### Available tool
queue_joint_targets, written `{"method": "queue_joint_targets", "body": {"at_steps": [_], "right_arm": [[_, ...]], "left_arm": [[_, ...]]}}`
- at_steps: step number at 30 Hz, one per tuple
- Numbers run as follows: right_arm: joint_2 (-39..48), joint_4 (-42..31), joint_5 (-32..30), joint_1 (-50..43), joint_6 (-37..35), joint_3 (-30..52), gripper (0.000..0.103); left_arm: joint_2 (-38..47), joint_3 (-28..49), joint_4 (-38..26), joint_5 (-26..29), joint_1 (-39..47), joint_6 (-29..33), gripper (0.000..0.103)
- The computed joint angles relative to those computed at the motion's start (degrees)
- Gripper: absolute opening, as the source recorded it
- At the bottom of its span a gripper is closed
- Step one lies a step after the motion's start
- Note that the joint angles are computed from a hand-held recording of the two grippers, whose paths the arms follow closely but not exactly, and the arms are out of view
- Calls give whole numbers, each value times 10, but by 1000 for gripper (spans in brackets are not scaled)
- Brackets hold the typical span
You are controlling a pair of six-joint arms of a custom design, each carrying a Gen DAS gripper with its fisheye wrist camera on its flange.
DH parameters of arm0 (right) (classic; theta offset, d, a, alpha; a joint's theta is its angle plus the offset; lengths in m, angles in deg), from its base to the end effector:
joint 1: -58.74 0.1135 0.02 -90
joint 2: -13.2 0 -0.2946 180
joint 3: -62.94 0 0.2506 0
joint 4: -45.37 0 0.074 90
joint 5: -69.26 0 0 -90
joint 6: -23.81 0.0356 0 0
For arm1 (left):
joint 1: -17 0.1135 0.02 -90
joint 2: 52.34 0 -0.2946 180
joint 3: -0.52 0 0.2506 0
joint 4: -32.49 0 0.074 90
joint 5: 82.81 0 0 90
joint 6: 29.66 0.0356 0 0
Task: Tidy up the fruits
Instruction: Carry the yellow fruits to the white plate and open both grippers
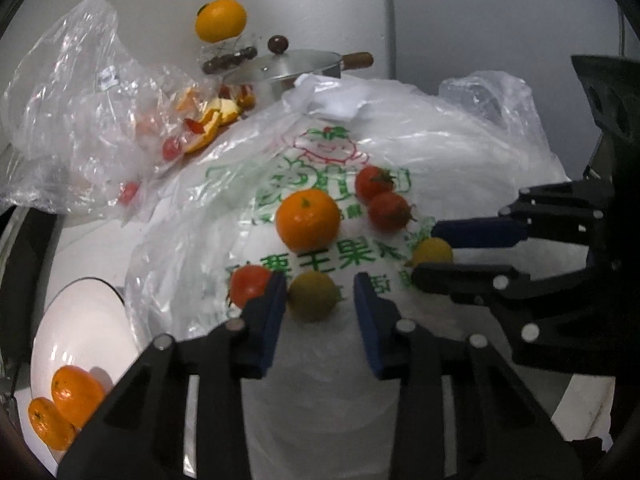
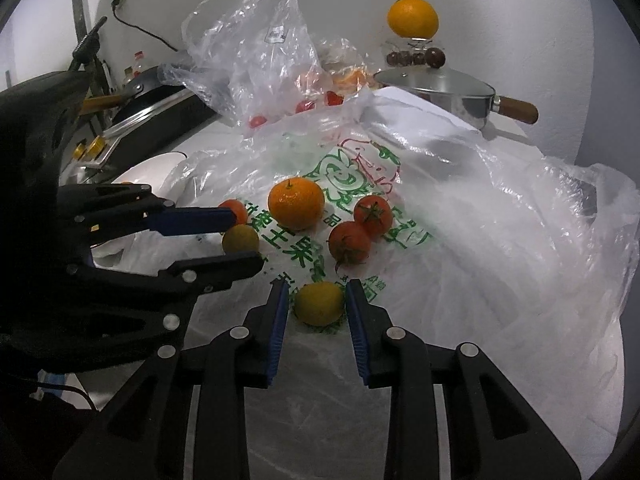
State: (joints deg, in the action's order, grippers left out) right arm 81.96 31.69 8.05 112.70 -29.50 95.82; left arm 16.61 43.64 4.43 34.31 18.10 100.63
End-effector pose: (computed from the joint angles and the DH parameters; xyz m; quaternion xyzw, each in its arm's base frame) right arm 0.1224 0.1391 0.1611 -0.0515 0.9115 0.0740 0.4013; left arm 0.2023 -0.0123 0.1939 0.3784 0.8464 -0.1021 0.3606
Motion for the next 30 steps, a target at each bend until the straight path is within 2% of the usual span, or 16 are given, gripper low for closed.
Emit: {"method": "queue_joint_targets", "body": {"at_steps": [3, 4, 5, 13, 22, 30], "right_arm": [[13, -9, -4, 0, -4, 9, 31], [18, -12, -2, 2, -5, 13, 31], [22, -14, -1, 2, -5, 15, 31], [36, -37, 29, 16, 23, 27, 28], [56, -75, 75, 36, 77, 65, 28], [103, -121, 106, 65, 111, 124, 28]], "left_arm": [[8, 3, -3, 4, 2, 0, 35], [13, 6, -4, 3, 0, -1, 33], [20, 10, -7, 3, 0, -1, 27], [34, 22, -15, 49, 23, 15, 27], [36, 44, -81, 137, 106, 77, 27], [44, 69, -154, 208, 190, 164, 27]]}}
